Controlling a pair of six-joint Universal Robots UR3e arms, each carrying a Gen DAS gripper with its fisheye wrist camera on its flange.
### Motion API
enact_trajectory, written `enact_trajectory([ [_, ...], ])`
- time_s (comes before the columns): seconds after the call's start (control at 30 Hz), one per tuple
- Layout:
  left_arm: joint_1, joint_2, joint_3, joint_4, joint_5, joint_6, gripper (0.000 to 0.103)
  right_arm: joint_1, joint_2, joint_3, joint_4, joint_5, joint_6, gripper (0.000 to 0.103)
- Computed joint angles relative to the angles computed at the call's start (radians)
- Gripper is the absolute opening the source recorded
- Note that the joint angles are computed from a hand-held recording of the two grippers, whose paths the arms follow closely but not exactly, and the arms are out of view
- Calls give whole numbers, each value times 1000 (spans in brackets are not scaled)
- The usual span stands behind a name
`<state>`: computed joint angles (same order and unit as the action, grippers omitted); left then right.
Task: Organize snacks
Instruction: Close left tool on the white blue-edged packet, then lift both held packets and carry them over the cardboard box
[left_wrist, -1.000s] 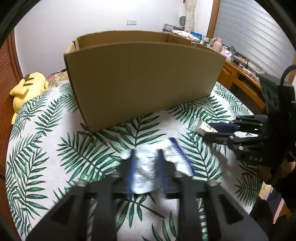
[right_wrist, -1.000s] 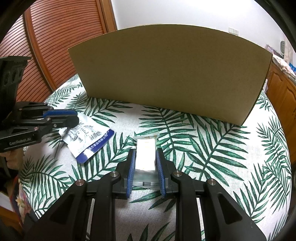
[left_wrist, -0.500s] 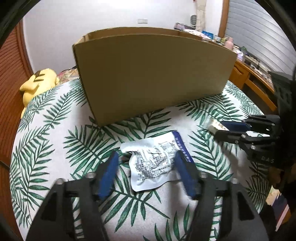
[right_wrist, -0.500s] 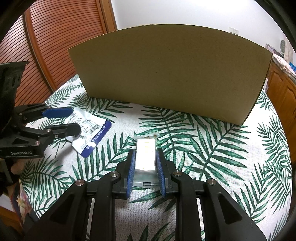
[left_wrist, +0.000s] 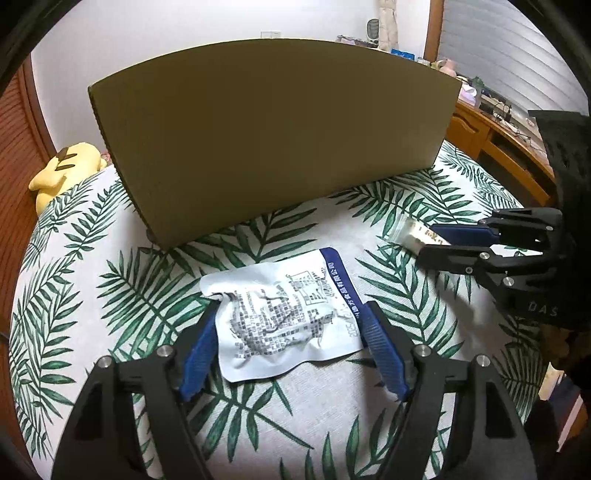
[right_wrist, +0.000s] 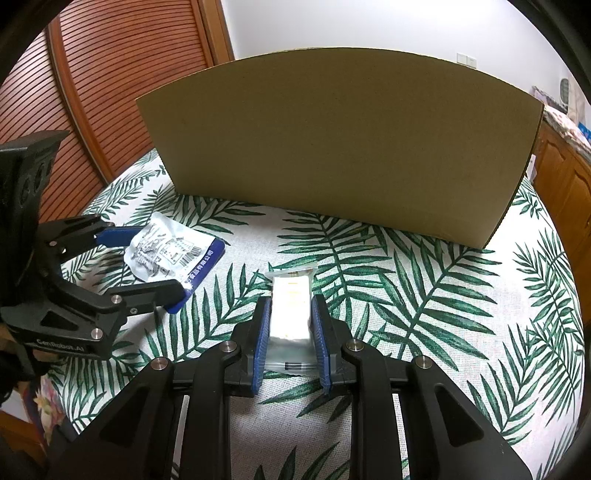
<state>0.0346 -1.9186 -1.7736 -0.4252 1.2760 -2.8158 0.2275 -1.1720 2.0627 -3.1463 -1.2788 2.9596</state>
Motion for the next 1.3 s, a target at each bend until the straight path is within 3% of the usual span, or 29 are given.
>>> enact_trajectory([
  [0.1, 3, 4, -5, 3, -2, 11, 70, 0, -2, -3, 13, 3, 1, 21],
  [0.13, 4, 15, -27, 35, 8, 13, 53, -1, -3, -3, 14, 3, 1, 21],
  [0.33, 16, 43, -61, 56, -1, 20, 46, 2, -5, -6, 18, -3, 0, 21],
  [0.83, 76, 163, -208, 127, -98, 12, 45, 11, 2, -8, 8, -9, 3, 20],
  [1.3, 112, 228, -136, 123, -168, -42, 45, -18, -109, 39, -18, 37, -1, 20],
])
